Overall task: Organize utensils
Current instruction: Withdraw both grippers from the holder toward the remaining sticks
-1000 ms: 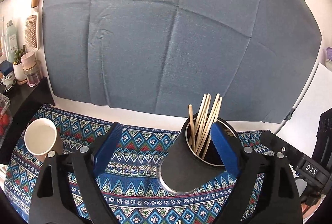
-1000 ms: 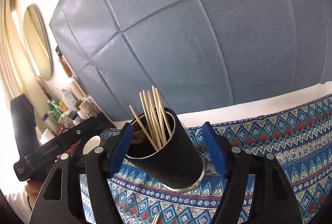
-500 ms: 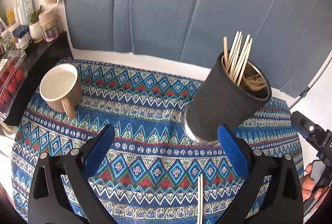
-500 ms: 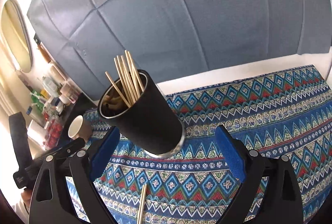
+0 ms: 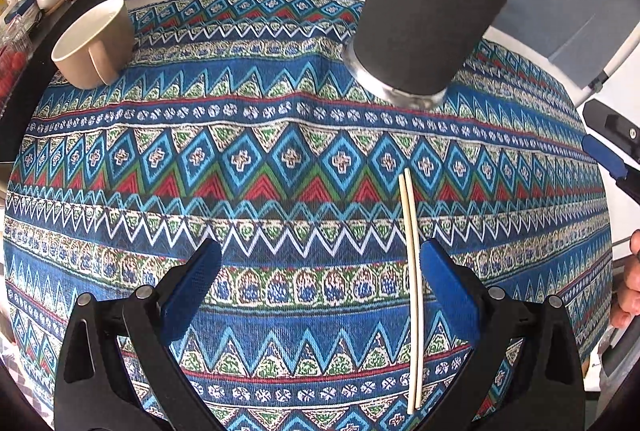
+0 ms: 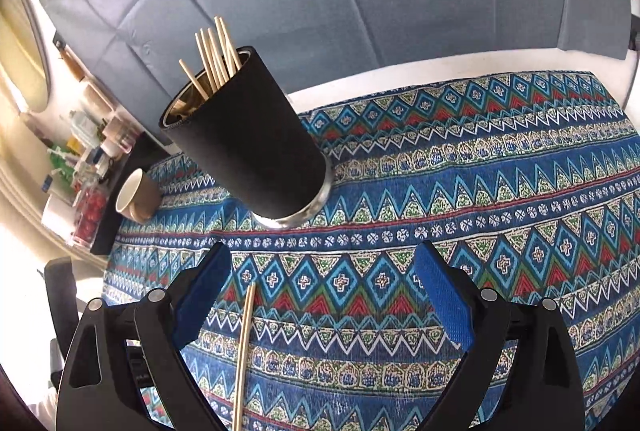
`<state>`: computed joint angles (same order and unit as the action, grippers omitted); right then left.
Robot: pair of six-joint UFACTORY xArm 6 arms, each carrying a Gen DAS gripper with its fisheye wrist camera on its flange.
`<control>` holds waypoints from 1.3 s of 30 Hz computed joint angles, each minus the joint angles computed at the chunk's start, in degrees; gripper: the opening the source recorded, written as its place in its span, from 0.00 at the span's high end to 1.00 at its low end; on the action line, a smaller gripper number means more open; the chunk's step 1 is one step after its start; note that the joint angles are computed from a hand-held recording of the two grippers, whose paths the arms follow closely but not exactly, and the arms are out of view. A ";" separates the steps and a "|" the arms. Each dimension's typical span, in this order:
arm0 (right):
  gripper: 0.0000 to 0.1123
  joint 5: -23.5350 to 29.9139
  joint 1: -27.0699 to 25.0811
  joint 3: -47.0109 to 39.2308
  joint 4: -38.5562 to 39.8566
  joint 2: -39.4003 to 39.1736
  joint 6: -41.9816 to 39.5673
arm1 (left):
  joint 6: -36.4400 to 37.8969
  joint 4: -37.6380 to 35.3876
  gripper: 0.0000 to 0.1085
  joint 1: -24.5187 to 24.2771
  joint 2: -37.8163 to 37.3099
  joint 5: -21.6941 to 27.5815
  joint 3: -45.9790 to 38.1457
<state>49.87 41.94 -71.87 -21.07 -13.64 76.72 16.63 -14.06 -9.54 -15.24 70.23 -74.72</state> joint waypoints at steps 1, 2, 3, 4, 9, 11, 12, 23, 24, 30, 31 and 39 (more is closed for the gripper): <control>0.21 0.03 0.15 0.43 0.43 -0.20 0.04 | -0.05 0.90 0.11 -0.52 -0.56 0.20 0.71; 0.21 0.19 0.32 0.77 0.80 -0.32 0.17 | 0.38 1.25 0.11 -0.85 -1.03 0.45 1.37; 0.21 0.22 0.46 1.27 1.06 -0.58 0.48 | 0.53 2.02 0.11 -1.25 -1.37 0.72 1.95; 0.21 0.07 0.58 1.82 1.30 -0.86 0.76 | 0.23 3.01 0.11 -1.86 -1.51 1.07 2.17; 0.21 0.44 1.10 3.87 1.70 -2.42 1.32 | -0.64 5.63 0.11 -3.51 -2.14 1.97 3.19; 0.21 0.79 1.13 4.23 1.82 -2.86 1.30 | -1.43 6.80 0.11 -4.17 -2.23 2.14 3.60; 0.21 0.96 1.19 4.50 1.75 -3.13 1.56 | -2.03 7.37 0.11 -4.50 -2.22 2.38 3.75; 0.21 1.14 0.93 8.34 2.29 -6.44 4.21 | -7.35 9.92 0.09 -7.54 -0.65 2.82 4.20; 0.21 0.97 0.89 8.57 2.53 -6.51 4.21 | -7.94 11.34 0.10 -8.24 -0.86 2.29 4.79; 0.21 1.84 1.18 6.84 6.15 -4.44 -0.04 | -9.95 12.32 0.09 -10.61 0.60 0.62 4.98; 0.21 2.12 1.38 6.07 6.72 -3.66 -1.21 | -9.28 12.13 0.09 -9.92 1.16 0.93 4.41; 0.21 2.01 2.93 1.27 12.87 2.54 -7.32 | -6.12 11.25 0.09 -3.88 4.40 0.28 2.74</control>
<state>51.88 44.87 -70.60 -8.20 -11.11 69.40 10.51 -2.81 -13.42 -10.84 70.51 -71.98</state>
